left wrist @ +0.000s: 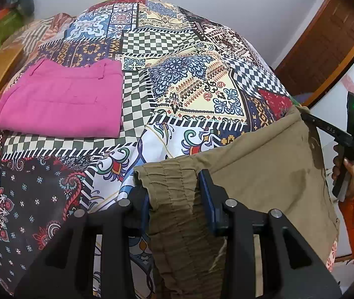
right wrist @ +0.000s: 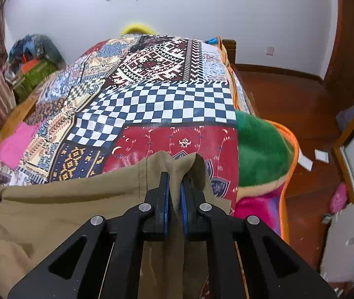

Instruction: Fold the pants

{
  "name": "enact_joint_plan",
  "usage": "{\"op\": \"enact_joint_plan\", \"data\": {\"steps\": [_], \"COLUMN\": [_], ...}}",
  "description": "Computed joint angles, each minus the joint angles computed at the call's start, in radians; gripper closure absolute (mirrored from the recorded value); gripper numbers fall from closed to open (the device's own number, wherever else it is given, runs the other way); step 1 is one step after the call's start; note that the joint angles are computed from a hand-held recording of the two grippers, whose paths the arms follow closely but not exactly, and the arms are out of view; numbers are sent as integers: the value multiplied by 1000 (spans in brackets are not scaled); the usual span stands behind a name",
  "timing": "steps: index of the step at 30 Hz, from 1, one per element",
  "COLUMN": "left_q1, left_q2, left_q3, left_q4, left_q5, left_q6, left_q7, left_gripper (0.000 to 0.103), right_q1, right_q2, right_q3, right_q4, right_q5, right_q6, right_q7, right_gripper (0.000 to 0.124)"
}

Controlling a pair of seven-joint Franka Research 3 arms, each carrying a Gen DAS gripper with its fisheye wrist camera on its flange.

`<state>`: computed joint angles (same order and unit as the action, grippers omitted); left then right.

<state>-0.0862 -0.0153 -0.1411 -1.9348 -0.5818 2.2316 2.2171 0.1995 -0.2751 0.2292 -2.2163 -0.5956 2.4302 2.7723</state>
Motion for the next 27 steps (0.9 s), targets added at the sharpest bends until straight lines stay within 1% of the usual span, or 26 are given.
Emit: {"op": "enact_joint_plan", "data": {"steps": [3, 5, 7, 8, 9, 10, 11, 13, 15, 17, 19, 20, 22, 23, 24, 26, 27], "left_q1": [-4, -7, -11, -14, -15, -15, -14, -14, -17, -18, -18, -17, -14, -13, -13, -13, -14], "left_q2": [-21, -25, -30, -32, -32, -26, -26, -38, -47, -48, -39, -37, -35, -36, -38, -36, -34], "left_q3": [-1, 1, -1, -2, -1, 2, 5, 8, 8, 11, 14, 14, 14, 14, 13, 12, 12], "left_q4": [-20, -21, -28, -34, -36, -29, -28, -34, -39, -35, -22, -20, -19, -22, -25, -30, -32], "left_q5": [7, 11, 50, 71, 85, 87, 81, 67, 76, 75, 76, 77, 82, 83, 85, 89, 91], "left_q6": [30, 32, 57, 76, 84, 74, 66, 63, 73, 69, 52, 50, 43, 43, 45, 48, 50], "left_q7": [18, 17, -7, -15, -23, -23, -13, 12, 8, -4, -20, -23, -27, -25, -24, -20, -17], "left_gripper": [67, 66, 66, 66, 66, 65, 65, 64, 63, 63, 63, 63, 63, 63, 63, 63, 63], "right_q1": [-6, 0, -19, -5, 5, 12, 14, 9, 16, 26, 27, 20, 2, -8, -12, -10, -8], "right_q2": [-5, -13, 3, -9, -31, -64, -97, -130, -151, -145, -119, -104, -74, -67, -68, -54, -50], "right_q3": [11, 7, 53, 37, 13, -10, -17, -2, 7, 9, 15, 23, 39, 44, 45, 20, 11], "right_q4": [14, 20, 64, 60, 39, 4, -24, -41, -57, -63, -54, -47, -30, -30, -38, -55, -61], "right_q5": [-28, -46, -118, -112, -84, -51, -31, -10, 23, 74, 117, 124, 119, 104, 95, 123, 141], "right_q6": [-53, -100, -262, -286, -257, -206, -171, -158, -112, -51, -16, -11, -18, -14, 0, 53, 63], "right_q7": [10, 24, 46, 35, 32, 32, 33, 13, -17, -58, -96, -99, -84, -61, -38, -33, -37], "right_gripper": [116, 116, 116, 116, 116, 116, 116, 116, 116, 115, 113, 110, 98, 87, 81, 81, 81]}}
